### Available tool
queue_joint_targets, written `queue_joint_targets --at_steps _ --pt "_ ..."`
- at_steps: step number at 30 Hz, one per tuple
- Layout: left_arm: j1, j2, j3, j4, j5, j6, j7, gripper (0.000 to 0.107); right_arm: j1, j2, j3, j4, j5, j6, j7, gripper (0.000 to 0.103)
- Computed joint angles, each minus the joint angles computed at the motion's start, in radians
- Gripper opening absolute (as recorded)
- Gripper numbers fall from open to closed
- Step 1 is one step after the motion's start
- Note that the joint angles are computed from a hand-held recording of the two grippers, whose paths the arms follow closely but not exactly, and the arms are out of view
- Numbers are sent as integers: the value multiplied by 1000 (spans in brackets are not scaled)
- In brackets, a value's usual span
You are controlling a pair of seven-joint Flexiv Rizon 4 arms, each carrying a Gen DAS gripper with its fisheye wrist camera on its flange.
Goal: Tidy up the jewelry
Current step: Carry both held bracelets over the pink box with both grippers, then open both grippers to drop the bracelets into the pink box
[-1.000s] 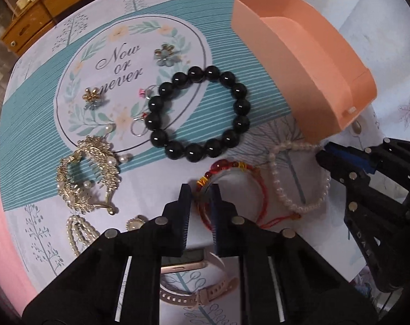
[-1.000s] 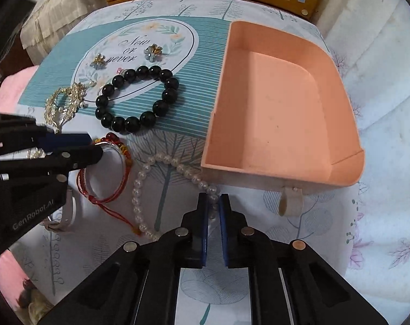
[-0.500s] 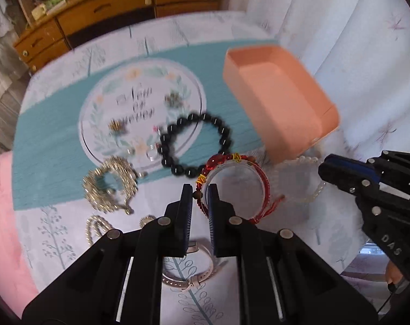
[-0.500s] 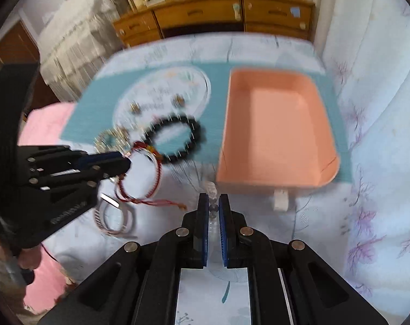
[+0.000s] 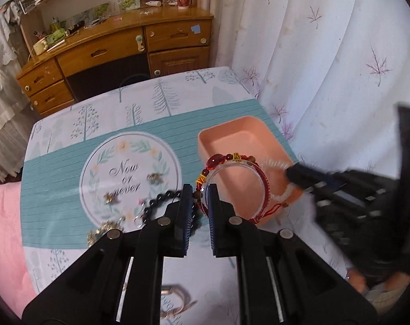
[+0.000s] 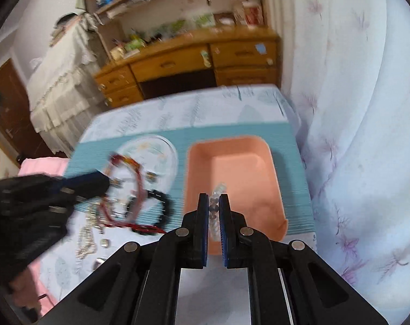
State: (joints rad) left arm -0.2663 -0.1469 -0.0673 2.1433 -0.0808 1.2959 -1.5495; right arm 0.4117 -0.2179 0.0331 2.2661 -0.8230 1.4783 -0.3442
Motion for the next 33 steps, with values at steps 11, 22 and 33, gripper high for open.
queue_joint_targets --at_steps 11,22,33 --pt "-54 -192 7 -158 50 -12 -86 9 62 -16 -161 83 -38 28 120 21" --pt "-79 -351 -2 -287 40 -101 -99 10 -28 60 -177 143 -427 60 387 27" --pt "-73 -255 24 -181 31 -92 -61 43 -116 21 -18 102 -396 52 344 27"
